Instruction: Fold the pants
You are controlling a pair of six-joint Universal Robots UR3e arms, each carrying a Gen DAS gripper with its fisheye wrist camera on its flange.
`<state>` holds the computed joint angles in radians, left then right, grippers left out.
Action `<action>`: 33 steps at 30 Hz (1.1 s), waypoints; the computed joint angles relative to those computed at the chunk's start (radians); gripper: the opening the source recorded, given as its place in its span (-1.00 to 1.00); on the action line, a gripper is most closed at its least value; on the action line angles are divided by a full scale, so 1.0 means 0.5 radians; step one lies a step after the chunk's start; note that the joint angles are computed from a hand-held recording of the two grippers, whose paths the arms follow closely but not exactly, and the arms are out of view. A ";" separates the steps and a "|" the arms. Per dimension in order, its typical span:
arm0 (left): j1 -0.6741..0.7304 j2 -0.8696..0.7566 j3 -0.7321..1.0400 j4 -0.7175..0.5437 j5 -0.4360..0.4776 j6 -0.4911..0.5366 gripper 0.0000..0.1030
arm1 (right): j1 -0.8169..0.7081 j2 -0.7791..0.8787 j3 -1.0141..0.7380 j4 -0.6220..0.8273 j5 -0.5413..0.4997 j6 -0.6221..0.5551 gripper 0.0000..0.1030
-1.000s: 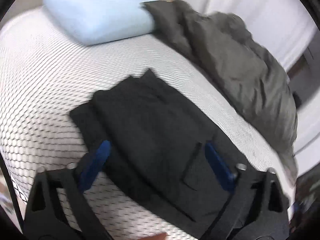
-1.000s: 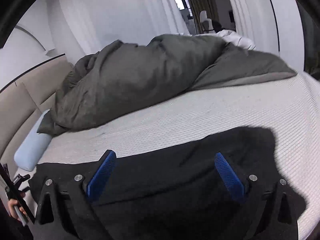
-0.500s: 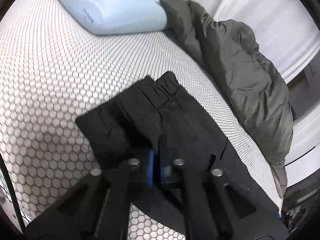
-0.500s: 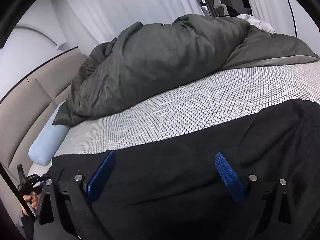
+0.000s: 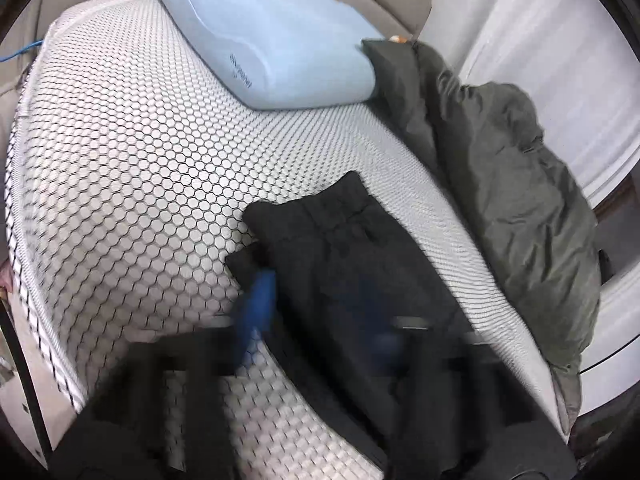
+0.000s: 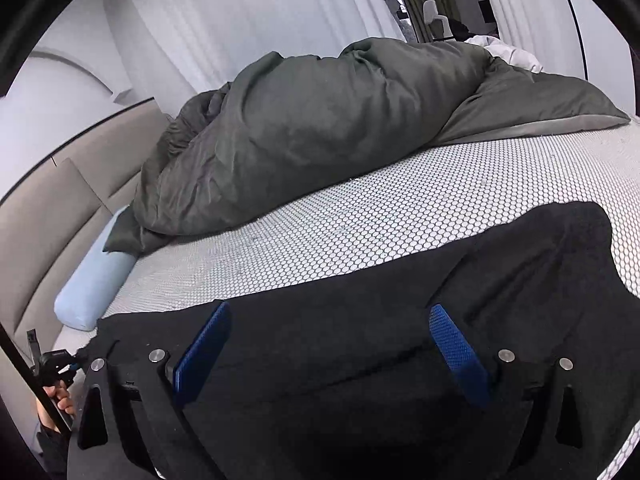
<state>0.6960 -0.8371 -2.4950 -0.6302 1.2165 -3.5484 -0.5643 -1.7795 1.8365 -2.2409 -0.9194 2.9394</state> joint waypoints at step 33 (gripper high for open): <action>-1.399 -1.100 0.131 0.944 -0.363 -0.387 -0.20 | 0.197 -0.235 0.251 0.029 -0.192 -0.189 0.95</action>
<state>-0.0036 -1.3869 -2.4297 -0.1583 1.0350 -3.7418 -0.4657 -1.8970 1.9620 -2.2263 -1.0155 2.8447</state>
